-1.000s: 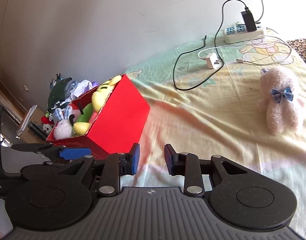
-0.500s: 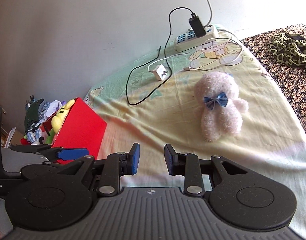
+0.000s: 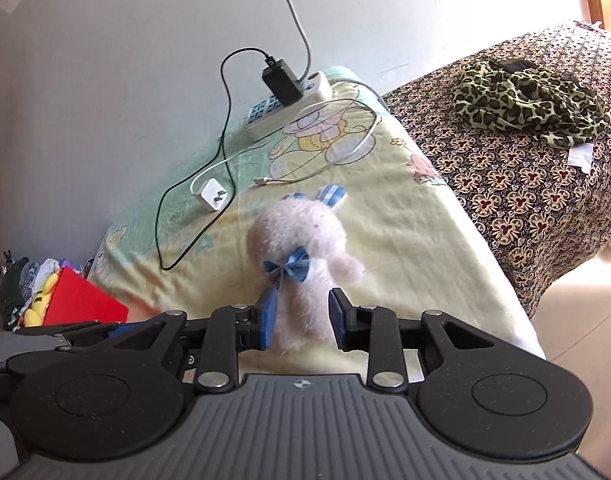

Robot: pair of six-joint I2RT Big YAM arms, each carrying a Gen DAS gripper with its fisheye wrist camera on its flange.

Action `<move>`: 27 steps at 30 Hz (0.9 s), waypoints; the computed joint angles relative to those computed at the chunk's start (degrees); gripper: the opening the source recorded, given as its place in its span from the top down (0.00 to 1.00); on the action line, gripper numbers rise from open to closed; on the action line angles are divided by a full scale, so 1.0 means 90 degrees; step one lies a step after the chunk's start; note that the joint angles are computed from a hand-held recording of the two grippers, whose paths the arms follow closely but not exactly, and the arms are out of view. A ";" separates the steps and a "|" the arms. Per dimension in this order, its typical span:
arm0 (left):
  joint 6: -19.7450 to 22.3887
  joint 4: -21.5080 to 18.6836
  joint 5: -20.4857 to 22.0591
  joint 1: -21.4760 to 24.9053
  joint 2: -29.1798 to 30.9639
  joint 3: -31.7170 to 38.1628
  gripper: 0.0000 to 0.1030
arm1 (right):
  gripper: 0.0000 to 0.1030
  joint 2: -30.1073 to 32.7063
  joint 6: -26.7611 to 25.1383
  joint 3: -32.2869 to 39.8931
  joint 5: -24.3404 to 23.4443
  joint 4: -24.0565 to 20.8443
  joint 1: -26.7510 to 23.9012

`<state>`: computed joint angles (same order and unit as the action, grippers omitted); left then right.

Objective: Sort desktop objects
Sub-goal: 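Close both grippers on the small white bunny with the blue bow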

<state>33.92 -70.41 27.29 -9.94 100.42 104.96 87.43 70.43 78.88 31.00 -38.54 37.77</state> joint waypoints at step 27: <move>0.0040 -0.1235 0.1463 -0.0081 0.1270 0.1158 0.31 | 0.61 0.0079 0.0545 -0.1098 -0.2757 0.2933 -0.1075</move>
<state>34.28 -81.53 40.46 -10.67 111.84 115.38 88.14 75.34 69.00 6.20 -12.14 28.09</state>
